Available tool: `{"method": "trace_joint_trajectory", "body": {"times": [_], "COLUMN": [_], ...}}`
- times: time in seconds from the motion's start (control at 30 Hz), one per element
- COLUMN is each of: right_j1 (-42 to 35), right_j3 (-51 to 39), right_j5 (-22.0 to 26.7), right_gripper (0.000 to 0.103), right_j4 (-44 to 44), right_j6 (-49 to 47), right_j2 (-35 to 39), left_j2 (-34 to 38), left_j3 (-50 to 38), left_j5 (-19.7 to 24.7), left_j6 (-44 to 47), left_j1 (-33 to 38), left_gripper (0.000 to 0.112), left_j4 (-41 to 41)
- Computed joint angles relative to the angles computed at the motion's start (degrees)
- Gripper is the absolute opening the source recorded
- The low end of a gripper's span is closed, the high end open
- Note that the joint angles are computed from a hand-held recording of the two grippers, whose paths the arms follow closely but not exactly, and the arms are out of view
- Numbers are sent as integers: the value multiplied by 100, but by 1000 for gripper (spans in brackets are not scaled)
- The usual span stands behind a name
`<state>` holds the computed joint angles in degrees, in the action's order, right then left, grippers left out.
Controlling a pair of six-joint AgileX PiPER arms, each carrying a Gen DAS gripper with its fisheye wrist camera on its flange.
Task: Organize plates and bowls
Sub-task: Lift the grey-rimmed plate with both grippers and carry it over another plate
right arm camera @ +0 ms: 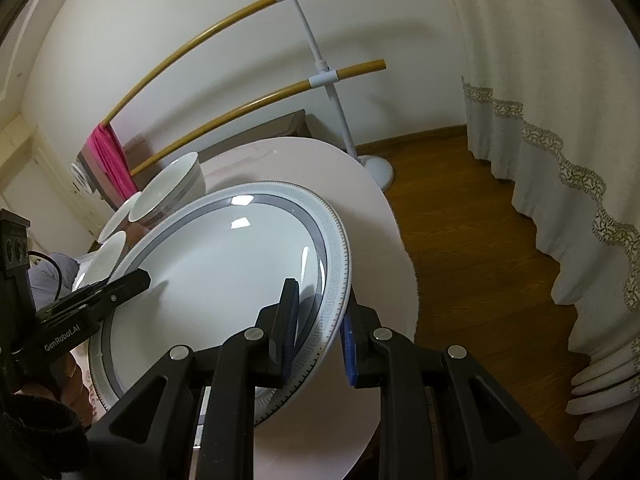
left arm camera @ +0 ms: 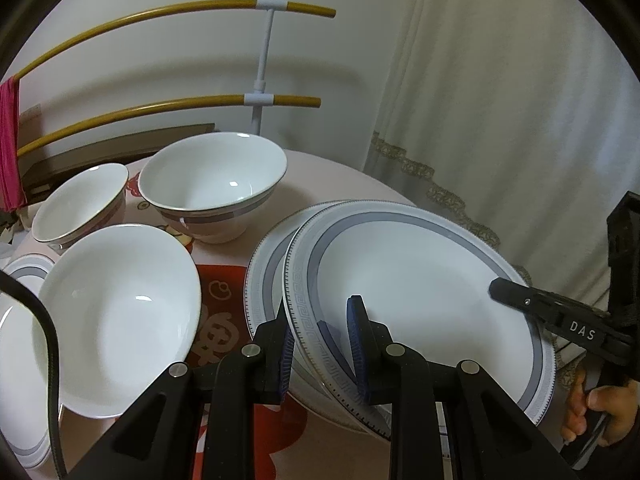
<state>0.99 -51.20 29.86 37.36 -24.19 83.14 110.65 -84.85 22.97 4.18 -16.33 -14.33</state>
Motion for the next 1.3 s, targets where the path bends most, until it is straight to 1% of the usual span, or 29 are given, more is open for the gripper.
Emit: {"method": "trace_joint_trajectory", "body": {"times": [0.2, 0.37, 0.43, 0.7, 0.87, 0.93, 0.97, 1.0, 1.17, 1.3], "right_j1": [165, 503, 521, 674, 1029, 1223, 1348, 1425, 1364, 1536], "right_j3": [-89, -221, -252, -363, -500, -605, -656, -703, -769, -876], "right_j5": [-127, -248, -255, -254, -182, -61, 6, 70, 111, 230], "right_gripper": [19, 21, 21, 22, 25, 27, 27, 28, 29, 33], "right_j4": [-433, -1454, -1518, -2033, -3261, -3859, -4224, -4461, -4444, -4886], "right_j6": [490, 1716, 1865, 2722, 3972, 4535, 4855, 5055, 5041, 5495], "right_j2": [89, 141, 169, 264, 304, 342, 366, 395, 476, 573], "left_j2": [115, 147, 4, 4, -2, 58, 52, 34, -25, -67], "left_j3": [-163, -165, -9, -24, -25, -113, -104, -90, -30, 4], "left_j5": [105, 72, 54, 62, 92, 223, 230, 220, 180, 174], "left_j6": [-237, -230, -248, -626, -626, -523, -394, -400, -568, -680], "left_j1": [-11, -16, -25, -89, -88, -37, -1, -3, -44, -77], "left_gripper": [21, 22, 22, 22, 22, 22, 22, 22, 22, 22], "left_j4": [145, 136, 175, 548, 533, 346, 174, 181, 346, 451]}}
